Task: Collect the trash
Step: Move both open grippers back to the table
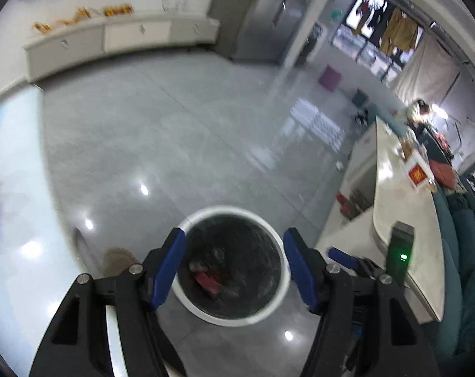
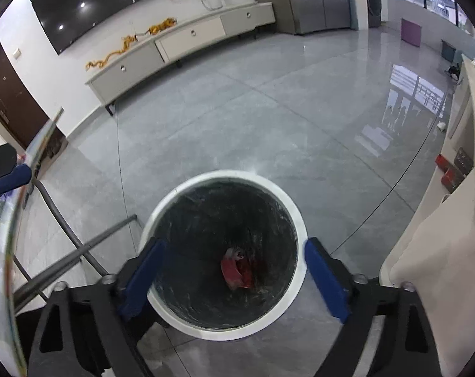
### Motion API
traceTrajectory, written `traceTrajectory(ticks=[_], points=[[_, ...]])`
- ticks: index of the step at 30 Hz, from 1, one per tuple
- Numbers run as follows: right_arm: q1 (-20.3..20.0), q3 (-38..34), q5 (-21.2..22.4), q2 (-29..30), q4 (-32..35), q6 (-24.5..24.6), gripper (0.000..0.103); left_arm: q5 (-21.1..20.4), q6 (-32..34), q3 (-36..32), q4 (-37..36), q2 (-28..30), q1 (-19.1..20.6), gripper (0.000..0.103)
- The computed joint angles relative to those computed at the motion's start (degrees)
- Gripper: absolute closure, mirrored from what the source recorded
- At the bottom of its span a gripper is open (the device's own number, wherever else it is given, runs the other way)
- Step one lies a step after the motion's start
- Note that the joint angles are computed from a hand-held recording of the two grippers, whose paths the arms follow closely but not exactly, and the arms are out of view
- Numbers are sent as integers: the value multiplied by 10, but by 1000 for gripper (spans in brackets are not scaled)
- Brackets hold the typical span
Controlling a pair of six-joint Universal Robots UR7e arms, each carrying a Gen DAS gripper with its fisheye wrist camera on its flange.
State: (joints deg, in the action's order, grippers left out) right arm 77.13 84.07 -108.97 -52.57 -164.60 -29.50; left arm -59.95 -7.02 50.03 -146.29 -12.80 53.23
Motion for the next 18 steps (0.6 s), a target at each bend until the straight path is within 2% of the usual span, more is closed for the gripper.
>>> traceTrajectory(ticks=[3,6,15,18], points=[[17,21,10,-15,-28,-14,0,51,26,89,-108,-44,-16,40],[38,40,27,-28,-60,-28,0,81,40,162,-175,-87,-25,40],[105,98,105,-58,-164,-74,0,153,41,351,-288,-221,-40,40],[126,111,122,-62,-179,-84,0,183,29,413,-316,-272,-42,40]])
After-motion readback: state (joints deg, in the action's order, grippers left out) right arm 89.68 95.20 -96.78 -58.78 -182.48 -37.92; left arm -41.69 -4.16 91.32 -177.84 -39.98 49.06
